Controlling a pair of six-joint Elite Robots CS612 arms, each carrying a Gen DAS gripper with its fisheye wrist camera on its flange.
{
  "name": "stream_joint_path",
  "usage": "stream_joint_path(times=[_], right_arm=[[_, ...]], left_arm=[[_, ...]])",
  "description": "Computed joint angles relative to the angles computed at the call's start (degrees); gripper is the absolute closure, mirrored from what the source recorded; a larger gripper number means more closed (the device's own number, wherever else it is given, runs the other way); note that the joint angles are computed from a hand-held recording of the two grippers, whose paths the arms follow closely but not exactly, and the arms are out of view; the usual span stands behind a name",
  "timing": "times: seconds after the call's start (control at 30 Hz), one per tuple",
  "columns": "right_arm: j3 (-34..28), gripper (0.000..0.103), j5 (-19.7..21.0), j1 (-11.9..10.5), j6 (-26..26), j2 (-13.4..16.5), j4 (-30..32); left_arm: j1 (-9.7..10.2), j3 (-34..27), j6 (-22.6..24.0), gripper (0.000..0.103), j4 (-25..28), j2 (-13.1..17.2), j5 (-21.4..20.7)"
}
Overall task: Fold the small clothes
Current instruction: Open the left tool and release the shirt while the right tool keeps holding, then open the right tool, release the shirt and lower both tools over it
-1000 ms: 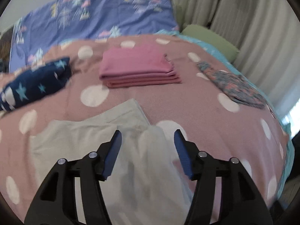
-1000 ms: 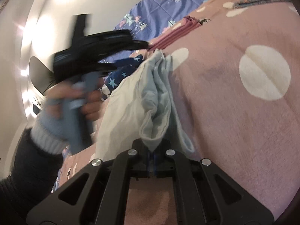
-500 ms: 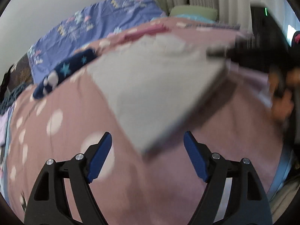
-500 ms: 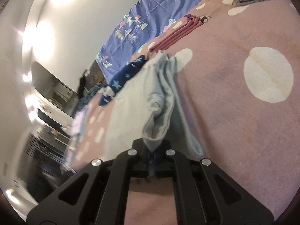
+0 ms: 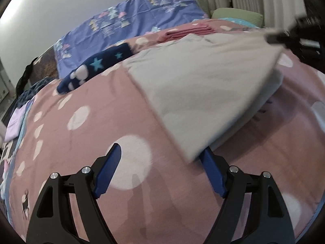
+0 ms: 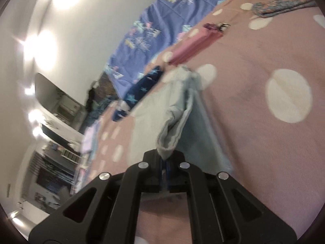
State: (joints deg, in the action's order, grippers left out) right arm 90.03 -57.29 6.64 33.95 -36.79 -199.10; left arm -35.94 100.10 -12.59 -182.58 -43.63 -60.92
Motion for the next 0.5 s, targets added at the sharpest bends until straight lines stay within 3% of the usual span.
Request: stream_joint_path(times=[0.07,0.13,0.17,0.2,0.23,0.27,0.3,0.37,0.5], right_arm=[[1.1,0.094,-2.5,0.0,-2.9,-0.5,4.5],[1.7,0.097,-8.1,0.6,-5.4,-1.0,10.3],[2.2,0.097,-9.8,0.7,-7.1,-0.9,10.1],[2.4,0.096,-10.1,0.8,-8.1,-0.9,9.4],[2.9,0.087,-11.4,1.1,-9.8,-1.4,9.1],[3.4,0.08,-14.7,1.8,-12.2,-2.1,8.8],[3.8,0.08,-17.2,2.4,-13.9,-2.6,7.7],[4.2,0.08,-18.2,3.0,-17.8,-3.1,3.5],[2.6,0.08,-17.3,4.3,-23.6,-2.6,-0.8]], left_arm=[[0.97,1.4,-2.0,0.022,-0.7,-0.7,-3.0],[1.24,1.9,-3.2,0.023,0.3,-1.1,-3.2],[1.45,2.3,-4.2,0.028,0.7,-1.5,-4.2],[1.85,2.6,-5.4,0.037,0.7,-1.8,-5.9],[2.7,3.2,-7.4,0.043,0.1,-2.4,-10.0],[3.37,3.7,-8.9,0.06,-0.9,-2.7,-13.4],[4.14,3.9,-10.4,0.078,-1.9,-3.0,-17.1],[5.02,3.8,-11.8,0.089,-4.1,-3.3,-21.5],[3.5,1.0,-6.2,0.089,-5.9,-1.9,-17.6]])
